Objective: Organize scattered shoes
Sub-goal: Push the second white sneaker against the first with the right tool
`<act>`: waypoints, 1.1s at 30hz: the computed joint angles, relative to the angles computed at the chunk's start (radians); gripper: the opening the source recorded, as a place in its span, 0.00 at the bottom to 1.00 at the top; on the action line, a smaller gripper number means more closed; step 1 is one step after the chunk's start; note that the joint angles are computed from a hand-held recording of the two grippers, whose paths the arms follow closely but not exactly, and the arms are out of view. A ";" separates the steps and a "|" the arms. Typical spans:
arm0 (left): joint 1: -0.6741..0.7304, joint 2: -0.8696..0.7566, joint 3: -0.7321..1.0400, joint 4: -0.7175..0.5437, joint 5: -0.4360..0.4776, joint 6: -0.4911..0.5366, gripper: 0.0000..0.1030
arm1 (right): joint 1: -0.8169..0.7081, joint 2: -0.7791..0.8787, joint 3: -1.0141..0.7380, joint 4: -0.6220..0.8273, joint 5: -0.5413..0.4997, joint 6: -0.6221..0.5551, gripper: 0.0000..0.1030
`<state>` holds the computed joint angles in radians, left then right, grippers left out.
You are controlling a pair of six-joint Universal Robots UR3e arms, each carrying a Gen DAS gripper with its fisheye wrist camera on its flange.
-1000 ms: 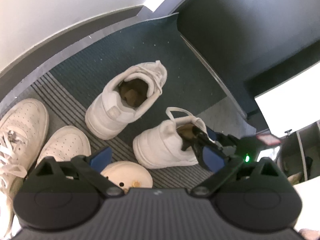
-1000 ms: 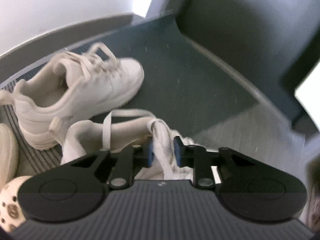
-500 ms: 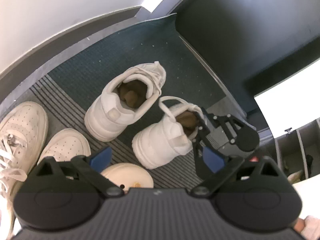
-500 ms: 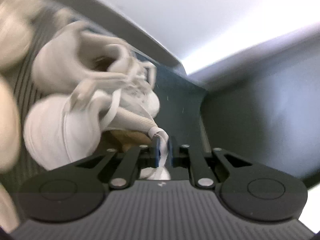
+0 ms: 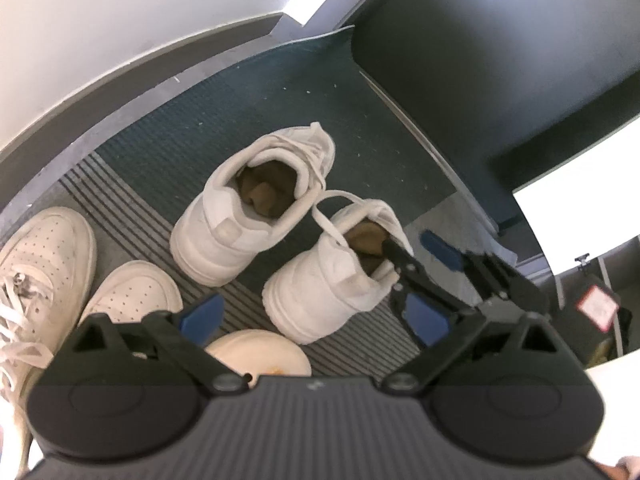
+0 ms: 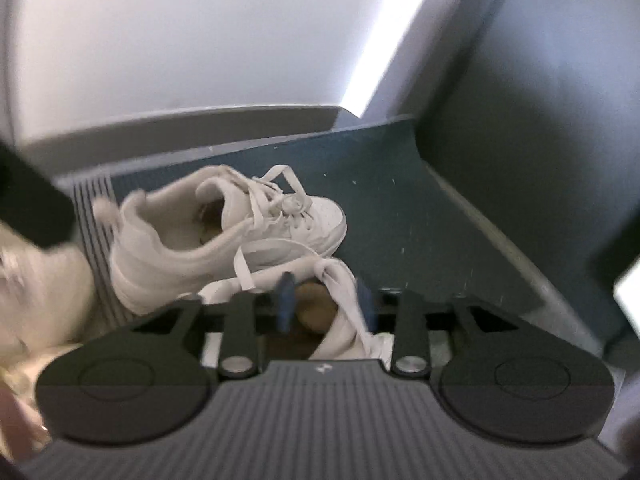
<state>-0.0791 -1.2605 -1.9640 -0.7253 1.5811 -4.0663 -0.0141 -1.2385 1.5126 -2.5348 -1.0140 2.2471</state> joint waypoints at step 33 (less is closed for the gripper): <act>-0.105 -0.101 0.134 -0.127 0.149 0.068 0.96 | 0.045 0.336 -0.478 0.406 -0.155 0.742 0.41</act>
<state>-0.1845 -1.3620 -1.8298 -0.8523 1.7299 -3.9984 0.0304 -0.9021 1.0348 -2.1285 -1.1689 2.9896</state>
